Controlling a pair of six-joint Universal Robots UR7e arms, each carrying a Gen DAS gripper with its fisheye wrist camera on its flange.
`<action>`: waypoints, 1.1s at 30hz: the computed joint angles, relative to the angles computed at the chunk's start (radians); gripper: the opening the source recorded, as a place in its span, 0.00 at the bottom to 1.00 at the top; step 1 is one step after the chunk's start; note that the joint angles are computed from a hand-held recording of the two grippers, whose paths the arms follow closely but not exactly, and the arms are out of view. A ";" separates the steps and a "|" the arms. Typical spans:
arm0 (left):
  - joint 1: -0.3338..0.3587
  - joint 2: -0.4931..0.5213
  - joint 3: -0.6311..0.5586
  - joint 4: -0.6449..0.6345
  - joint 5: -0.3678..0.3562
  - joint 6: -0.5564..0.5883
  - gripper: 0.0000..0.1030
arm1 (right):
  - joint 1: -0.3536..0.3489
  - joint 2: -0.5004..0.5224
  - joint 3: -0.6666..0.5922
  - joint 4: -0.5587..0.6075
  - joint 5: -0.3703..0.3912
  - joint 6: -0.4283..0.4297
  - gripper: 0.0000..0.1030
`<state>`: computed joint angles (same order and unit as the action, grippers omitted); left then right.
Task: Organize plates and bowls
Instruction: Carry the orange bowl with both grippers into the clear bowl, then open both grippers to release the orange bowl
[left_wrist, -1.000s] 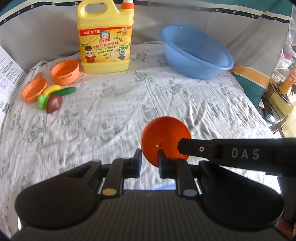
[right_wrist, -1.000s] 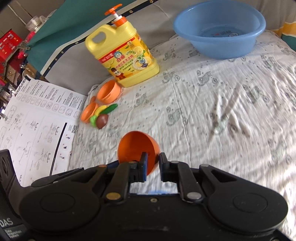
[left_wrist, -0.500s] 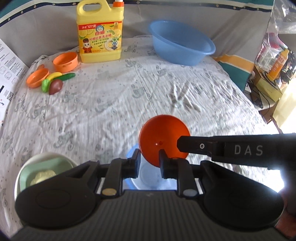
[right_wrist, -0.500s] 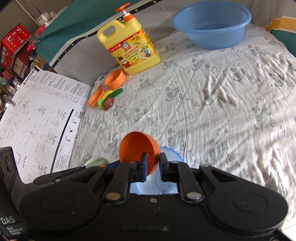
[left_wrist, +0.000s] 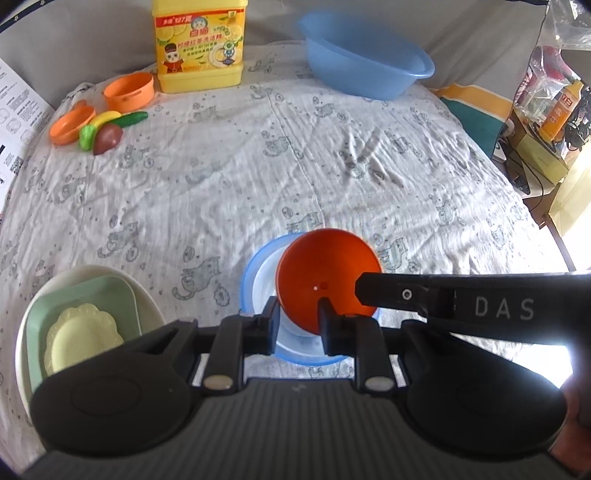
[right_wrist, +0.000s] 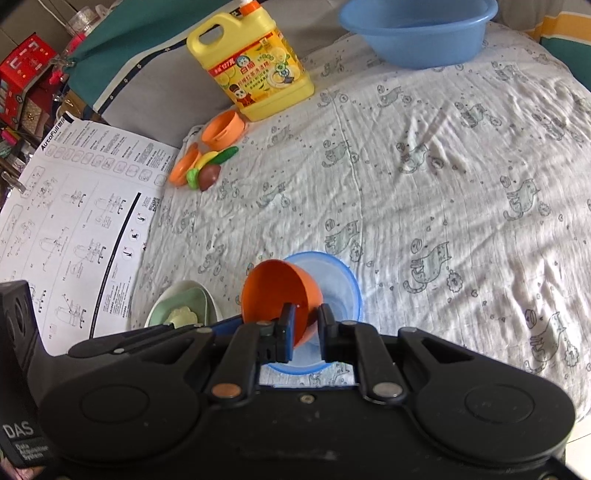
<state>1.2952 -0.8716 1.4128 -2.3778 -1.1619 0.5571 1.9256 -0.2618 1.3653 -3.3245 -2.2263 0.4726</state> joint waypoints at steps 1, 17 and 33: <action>0.000 0.002 -0.003 0.003 0.003 -0.002 0.20 | -0.001 0.002 -0.006 0.008 0.003 0.002 0.13; 0.012 0.019 -0.024 0.009 -0.001 -0.015 0.49 | -0.022 0.003 -0.008 0.004 0.048 -0.010 0.31; 0.044 -0.032 -0.004 -0.140 -0.048 -0.042 1.00 | 0.020 0.011 -0.012 -0.104 -0.082 -0.082 1.00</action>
<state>1.3389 -0.9040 1.4092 -2.5175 -1.2097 0.5146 1.9453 -0.2509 1.3538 -3.4284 -2.3082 0.3901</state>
